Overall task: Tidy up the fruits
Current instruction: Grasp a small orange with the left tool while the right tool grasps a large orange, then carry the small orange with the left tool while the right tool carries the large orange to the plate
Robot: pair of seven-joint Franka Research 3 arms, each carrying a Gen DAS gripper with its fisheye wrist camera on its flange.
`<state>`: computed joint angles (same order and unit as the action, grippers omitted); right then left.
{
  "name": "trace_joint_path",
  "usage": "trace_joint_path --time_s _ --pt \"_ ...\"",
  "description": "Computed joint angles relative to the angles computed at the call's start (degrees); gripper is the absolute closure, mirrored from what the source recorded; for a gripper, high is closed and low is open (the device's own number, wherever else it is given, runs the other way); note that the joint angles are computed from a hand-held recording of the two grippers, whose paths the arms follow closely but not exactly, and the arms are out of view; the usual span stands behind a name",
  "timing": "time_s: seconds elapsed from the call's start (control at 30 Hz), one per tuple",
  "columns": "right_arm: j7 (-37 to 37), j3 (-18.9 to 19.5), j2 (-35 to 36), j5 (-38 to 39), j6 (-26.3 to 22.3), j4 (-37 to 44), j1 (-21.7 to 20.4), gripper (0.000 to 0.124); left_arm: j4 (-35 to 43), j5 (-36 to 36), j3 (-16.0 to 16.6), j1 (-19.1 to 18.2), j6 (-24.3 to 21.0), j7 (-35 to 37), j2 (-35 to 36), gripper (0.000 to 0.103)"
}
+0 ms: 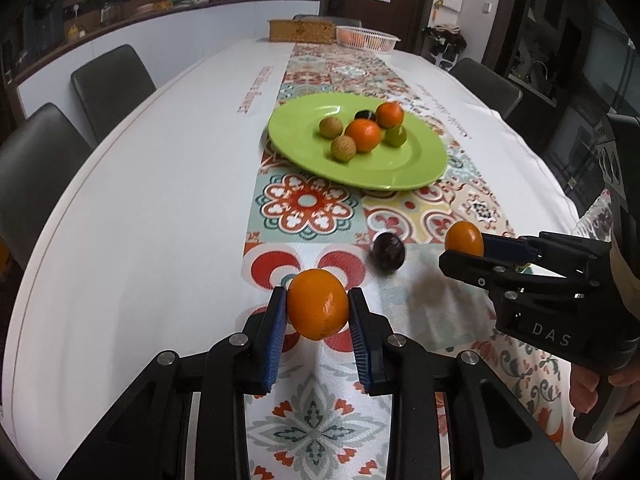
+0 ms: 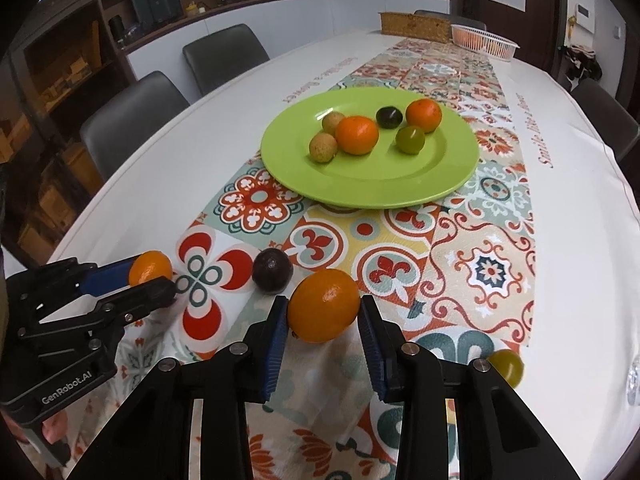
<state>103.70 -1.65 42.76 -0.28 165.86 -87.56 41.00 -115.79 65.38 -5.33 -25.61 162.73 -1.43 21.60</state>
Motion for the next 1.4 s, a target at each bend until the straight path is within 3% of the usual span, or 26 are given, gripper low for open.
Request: trace_joint_path --time_s 0.67,1.0,1.4 --pt "1.6 -4.6 -8.4 0.6 10.3 -9.2 3.3 0.088 2.4 9.8 -2.1 0.1 -2.2 -5.1 -3.9 0.073" --pt "1.1 -6.2 -7.2 1.0 9.8 -5.4 3.6 0.088 6.3 10.8 -2.2 0.8 -2.6 -3.0 -2.7 0.073" --pt "0.9 -4.3 -3.2 0.8 5.4 3.0 0.7 0.088 11.0 8.4 -0.5 1.5 0.3 2.4 0.1 0.073"
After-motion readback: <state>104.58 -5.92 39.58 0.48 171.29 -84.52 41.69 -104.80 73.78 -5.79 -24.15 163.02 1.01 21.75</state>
